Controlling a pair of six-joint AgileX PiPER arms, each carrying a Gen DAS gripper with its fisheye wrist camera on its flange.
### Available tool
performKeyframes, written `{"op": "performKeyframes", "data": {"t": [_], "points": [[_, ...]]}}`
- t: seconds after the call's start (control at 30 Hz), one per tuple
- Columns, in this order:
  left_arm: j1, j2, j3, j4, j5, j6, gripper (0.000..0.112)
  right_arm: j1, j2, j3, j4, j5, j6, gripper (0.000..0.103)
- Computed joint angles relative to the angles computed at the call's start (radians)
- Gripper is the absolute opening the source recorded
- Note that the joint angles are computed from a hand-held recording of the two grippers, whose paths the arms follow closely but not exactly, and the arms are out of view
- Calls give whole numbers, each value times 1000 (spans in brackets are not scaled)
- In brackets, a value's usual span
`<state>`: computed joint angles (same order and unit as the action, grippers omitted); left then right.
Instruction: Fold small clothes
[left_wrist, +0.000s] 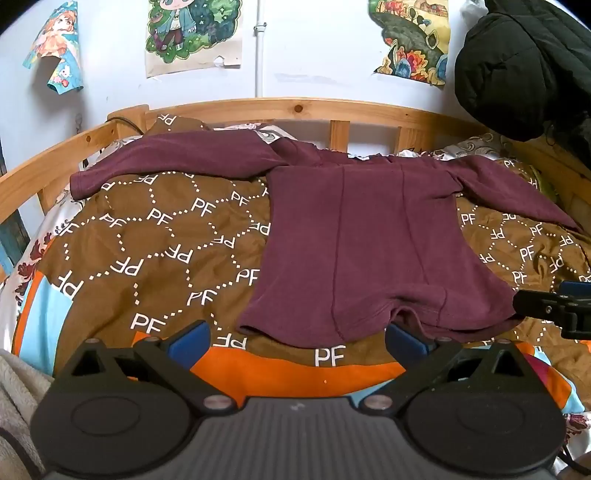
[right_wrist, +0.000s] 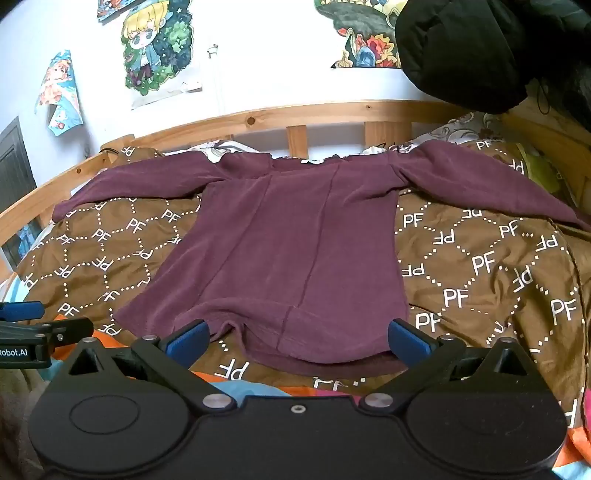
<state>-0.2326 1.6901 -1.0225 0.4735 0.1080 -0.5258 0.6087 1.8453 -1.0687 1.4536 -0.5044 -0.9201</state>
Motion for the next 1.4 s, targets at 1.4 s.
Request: {"op": "performKeyframes", "data": {"t": [1.4], "points": [[6,2,-1,-86,5,82,102,-4,5,-6,25,12,-20,103]]}}
